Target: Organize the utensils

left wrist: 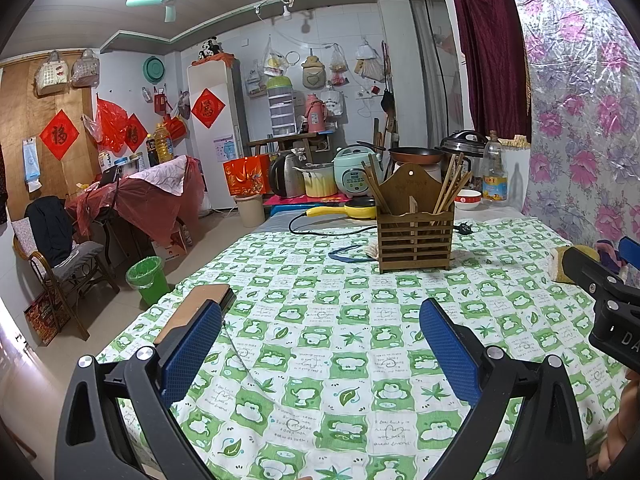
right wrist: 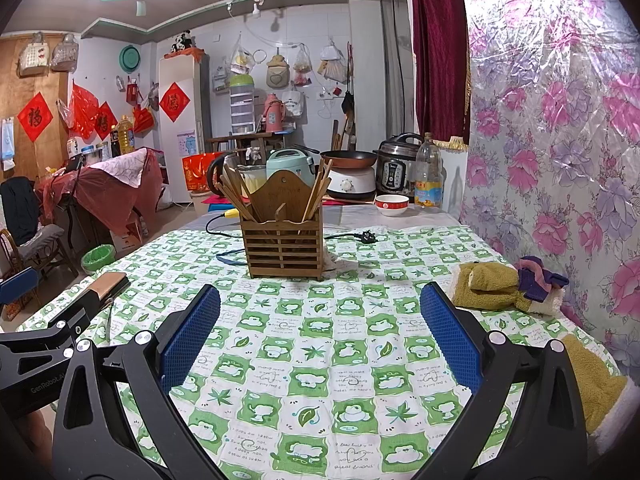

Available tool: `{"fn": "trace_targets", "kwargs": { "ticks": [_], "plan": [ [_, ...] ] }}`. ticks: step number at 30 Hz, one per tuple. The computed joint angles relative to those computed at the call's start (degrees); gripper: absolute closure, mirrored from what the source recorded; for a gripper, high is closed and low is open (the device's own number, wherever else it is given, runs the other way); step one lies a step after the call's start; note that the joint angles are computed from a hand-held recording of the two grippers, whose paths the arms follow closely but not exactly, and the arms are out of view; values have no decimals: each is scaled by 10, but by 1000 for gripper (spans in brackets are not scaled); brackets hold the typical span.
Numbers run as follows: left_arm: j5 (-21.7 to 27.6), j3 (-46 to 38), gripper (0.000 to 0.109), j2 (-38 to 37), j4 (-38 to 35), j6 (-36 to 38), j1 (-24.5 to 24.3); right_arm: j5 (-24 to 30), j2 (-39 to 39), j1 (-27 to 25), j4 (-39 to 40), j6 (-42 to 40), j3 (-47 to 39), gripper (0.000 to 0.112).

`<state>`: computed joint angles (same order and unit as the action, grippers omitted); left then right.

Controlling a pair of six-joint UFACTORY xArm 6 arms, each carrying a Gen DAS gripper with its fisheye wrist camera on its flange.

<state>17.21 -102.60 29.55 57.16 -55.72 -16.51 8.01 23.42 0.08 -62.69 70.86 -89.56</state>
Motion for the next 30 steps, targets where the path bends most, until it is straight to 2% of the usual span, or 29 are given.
{"fn": "trace_targets", "kwargs": {
  "ticks": [12,22,27,30],
  "plan": [
    [-1,4,11,-2,-5,5,0,0,0,0,-1,1,0,16],
    [-11,13,11,-5,-47,44,4,1,0,1,-4,4,0,16],
    [-11,14,11,-7,-1,11,4,1,0,1,-6,7,0,16],
    [-23,21,11,-10,-14,24,6,1,0,1,-8,8,0,16]
  ]
}}
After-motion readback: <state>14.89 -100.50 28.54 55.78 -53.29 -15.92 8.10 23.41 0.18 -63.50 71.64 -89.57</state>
